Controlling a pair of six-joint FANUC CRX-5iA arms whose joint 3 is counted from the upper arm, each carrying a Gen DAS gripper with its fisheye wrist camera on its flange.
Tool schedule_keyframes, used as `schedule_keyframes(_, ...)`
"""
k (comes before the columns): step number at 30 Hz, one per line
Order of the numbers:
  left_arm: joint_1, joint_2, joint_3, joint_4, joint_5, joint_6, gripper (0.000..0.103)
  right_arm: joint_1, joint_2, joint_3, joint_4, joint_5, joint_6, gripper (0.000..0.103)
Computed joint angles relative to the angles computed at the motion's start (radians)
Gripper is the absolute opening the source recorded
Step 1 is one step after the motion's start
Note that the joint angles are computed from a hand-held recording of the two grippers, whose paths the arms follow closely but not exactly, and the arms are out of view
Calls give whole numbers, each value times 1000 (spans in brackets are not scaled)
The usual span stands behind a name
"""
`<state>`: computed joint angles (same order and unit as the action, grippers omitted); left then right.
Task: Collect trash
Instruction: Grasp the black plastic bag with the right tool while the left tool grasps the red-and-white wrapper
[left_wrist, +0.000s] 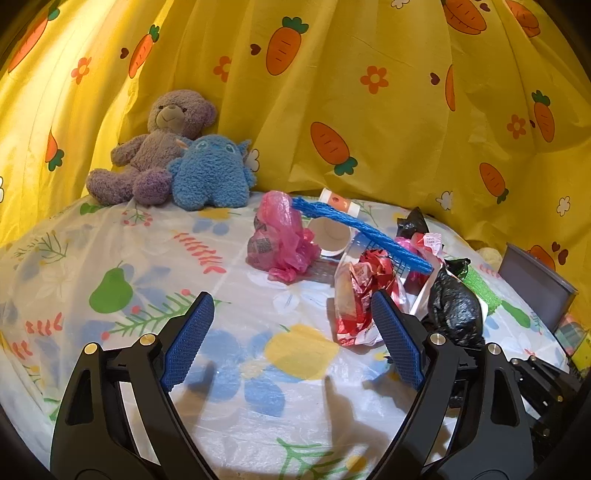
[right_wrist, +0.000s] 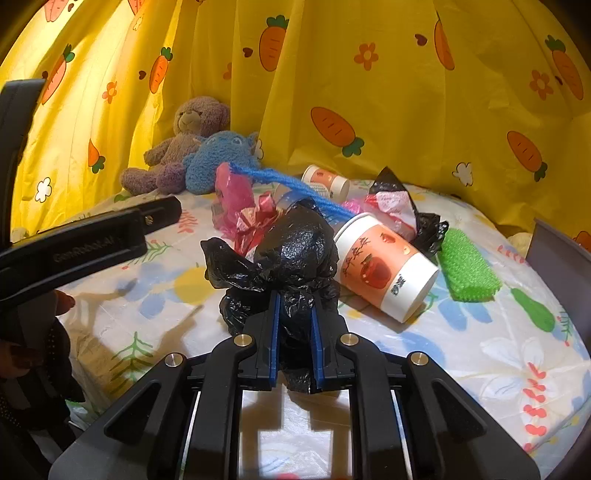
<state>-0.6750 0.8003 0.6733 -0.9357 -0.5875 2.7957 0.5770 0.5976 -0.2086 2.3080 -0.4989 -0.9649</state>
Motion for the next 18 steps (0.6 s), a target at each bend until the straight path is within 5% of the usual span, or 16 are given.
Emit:
schedule_keyframes(8, 53, 79, 81, 280, 108, -290, 72, -16, -79, -101, 6, -126, -75, 15)
schedule_keyframes(13, 67, 180, 223, 467, 40, -537, 50, -27, -102, -135, -5, -153, -99, 15)
schedule_keyframes(18, 93, 254, 313, 627, -11, -661, 38, -30, -113, -155, -21, -166, -96, 15)
